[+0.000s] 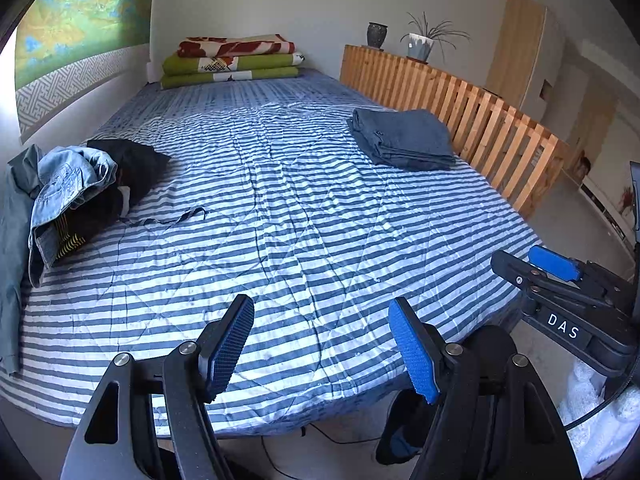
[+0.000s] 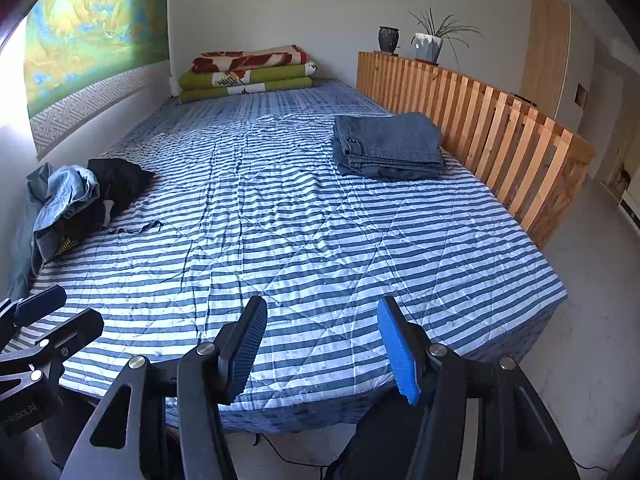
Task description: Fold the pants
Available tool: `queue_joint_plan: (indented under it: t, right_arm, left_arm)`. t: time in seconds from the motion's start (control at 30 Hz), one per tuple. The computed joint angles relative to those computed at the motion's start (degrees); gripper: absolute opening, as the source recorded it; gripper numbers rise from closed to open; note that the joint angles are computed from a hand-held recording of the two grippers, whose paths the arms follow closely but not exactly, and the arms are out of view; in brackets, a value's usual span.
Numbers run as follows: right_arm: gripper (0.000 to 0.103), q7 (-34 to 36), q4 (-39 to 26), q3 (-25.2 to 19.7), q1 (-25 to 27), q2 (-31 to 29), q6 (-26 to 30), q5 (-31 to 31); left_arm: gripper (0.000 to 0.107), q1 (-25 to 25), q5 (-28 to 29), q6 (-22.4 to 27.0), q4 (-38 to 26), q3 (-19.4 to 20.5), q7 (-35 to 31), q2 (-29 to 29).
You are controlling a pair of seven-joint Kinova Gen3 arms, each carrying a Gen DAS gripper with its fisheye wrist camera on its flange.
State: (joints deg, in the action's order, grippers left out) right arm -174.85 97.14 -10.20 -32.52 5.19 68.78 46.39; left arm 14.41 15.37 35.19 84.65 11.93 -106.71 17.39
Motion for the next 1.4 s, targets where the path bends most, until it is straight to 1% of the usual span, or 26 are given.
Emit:
queue_joint_plan:
  t: [0.33,0.7,0.73,0.77,0.8,1.23,1.4]
  right_arm:
    - [0.053,0.75,0.88,0.32,1.09,-0.20,-2.00,-0.72]
    - [0.053,1.53,0.83,0.54,1.24,0.39,-2.55,-1.00]
    - [0.053,1.64,0.73,0.57,1.17,0.49,-2.49,-0.99]
    - [0.053,1.69,0.67,0.59,1.10,0.56,-2.43,-1.00]
    - [0.053,1.81,0.64,0.65,1.09,0.62,-2.52,-1.07]
    - [0.053,2.57,0.59,0.96,1.02,0.95,-3.12,-1.96]
    - [0.054,2.45,0.43,1.01,0.74,1.15,-2.93,-1.88]
  left_arm:
    - [0.073,1.46,-2.39,0.73,-1.61,-0.74,2.35,1.63]
    - [0.073,0.97,-2.43,1.07,-2.19,-0.53,2.53,2.66]
    - [0.076,0.93,-2.39,1.18,-2.27,-0.48,2.49,2.75]
    - [0.081,0.76,-2.16,1.04,-2.19,-0.33,2.29,2.77]
    - [0.082,0.68,-2.03,0.72,-1.99,-0.29,2.20,2.70]
    - [0.083,0.18,-1.43,0.55,-1.86,-0.16,1.57,2.77]
    - [0.084,0.29,-1.43,0.44,-1.79,-0.16,1.55,2.81]
